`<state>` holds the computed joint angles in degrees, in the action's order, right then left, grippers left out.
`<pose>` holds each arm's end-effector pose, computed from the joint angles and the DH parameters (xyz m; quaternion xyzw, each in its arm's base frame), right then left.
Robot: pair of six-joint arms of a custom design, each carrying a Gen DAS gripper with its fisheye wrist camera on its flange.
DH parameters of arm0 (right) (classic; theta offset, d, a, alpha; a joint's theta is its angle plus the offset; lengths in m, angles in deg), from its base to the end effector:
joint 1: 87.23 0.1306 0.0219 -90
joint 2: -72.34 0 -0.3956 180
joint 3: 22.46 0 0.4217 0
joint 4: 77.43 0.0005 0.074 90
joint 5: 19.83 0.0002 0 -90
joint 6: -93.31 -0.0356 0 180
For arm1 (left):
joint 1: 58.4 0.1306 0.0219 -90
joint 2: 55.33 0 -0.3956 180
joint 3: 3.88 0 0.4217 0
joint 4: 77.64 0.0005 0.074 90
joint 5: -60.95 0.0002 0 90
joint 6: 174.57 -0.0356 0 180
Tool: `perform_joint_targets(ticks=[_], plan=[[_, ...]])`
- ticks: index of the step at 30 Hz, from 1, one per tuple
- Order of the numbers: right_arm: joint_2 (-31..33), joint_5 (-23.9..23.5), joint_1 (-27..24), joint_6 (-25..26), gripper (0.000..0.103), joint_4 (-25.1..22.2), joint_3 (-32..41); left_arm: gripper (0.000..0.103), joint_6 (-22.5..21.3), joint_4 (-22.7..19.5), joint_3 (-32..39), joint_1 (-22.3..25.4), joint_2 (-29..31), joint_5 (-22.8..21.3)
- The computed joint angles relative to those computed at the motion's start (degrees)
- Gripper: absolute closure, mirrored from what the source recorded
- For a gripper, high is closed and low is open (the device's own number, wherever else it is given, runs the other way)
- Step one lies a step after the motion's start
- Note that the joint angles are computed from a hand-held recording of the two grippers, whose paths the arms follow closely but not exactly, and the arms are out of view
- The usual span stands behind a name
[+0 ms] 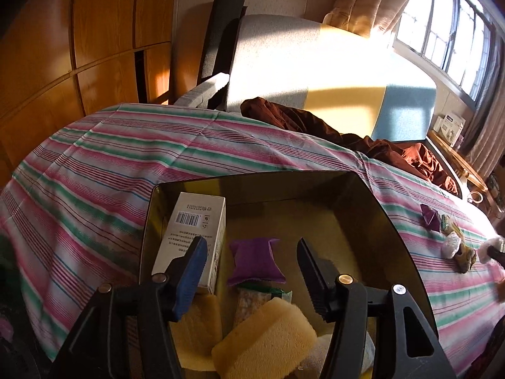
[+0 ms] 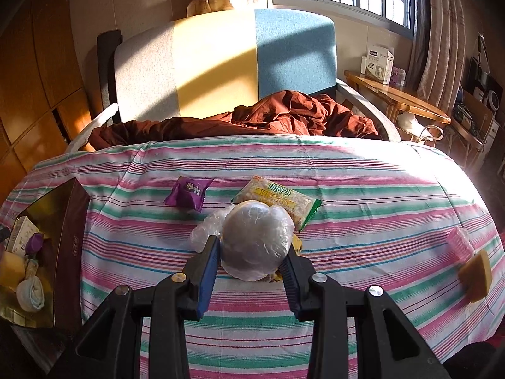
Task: Organize objects
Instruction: 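Carry the clear plastic ball into the gold tray and open the right tool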
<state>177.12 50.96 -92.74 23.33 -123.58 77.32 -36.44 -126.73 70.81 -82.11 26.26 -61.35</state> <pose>0.6085 -0.0474 0.3924 -0.1725 0.9154 0.0810 0.3546 0.4110 -0.1603 0.3849 -0.2738 0.8806 0.0506 0.3835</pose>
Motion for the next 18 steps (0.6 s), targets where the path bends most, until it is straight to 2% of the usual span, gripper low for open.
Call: perform_joint_targets(ticks=[3,8,12,18], plan=[[-1.12,0.07,1.35,2.75,0.066,-0.58,-1.09,0.039,1.09,-0.49,-1.33,-3.24,-2.11,-3.2],[-3.91,-3.75,4.33,4.4,0.066,-3.99,-3.32,0.034,3.39,-1.85,-3.0,-7.51,-4.7,-7.28],[-6.55,-6.92,8.71,4.83,0.066,-5.99,-5.63,0.034,4.46,-3.43,-3.24,-9.58,-5.44,-9.05],[-7.92,-8.04,16.13,4.51,0.065,-7.58,-7.51,0.034,6.4,-5.59,-4.0,-11.83,-6.95,-11.26]])
